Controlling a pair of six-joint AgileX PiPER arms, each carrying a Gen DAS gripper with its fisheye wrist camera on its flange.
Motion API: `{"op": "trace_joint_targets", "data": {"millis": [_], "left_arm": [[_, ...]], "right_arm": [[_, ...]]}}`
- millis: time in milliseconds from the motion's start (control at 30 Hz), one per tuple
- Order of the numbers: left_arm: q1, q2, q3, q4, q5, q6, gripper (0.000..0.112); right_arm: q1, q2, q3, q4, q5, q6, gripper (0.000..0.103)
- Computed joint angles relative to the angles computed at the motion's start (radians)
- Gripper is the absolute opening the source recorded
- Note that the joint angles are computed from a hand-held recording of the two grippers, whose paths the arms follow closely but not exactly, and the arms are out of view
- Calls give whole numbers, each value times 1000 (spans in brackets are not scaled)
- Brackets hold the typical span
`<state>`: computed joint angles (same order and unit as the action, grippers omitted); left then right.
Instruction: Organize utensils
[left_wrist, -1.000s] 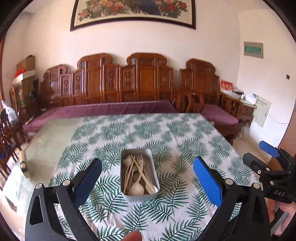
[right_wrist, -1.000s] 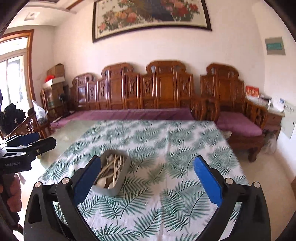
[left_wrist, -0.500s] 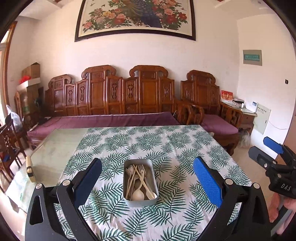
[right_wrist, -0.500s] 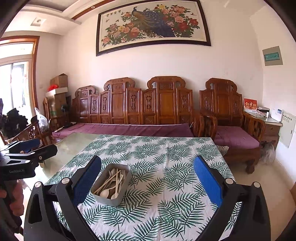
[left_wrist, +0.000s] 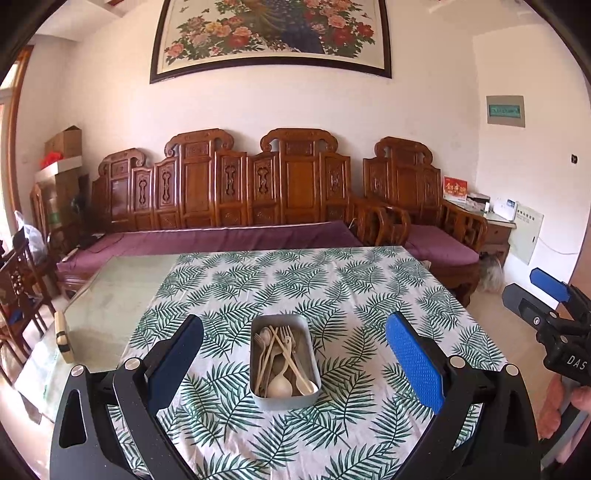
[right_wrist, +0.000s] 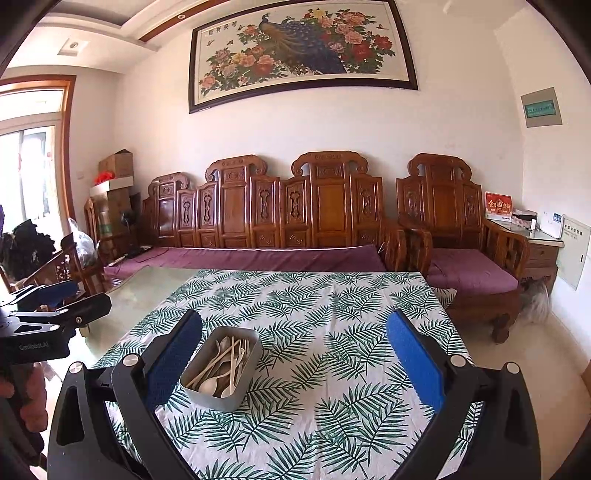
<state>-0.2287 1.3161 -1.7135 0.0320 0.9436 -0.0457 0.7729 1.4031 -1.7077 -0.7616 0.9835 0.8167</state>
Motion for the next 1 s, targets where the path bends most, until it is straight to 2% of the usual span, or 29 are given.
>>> {"op": "trace_joint_targets", "data": {"millis": [1000], "left_arm": [[-17, -11, 22, 34, -10, -18, 95]], "right_arm": [[17, 3, -10, -6, 11, 11, 101]]}}
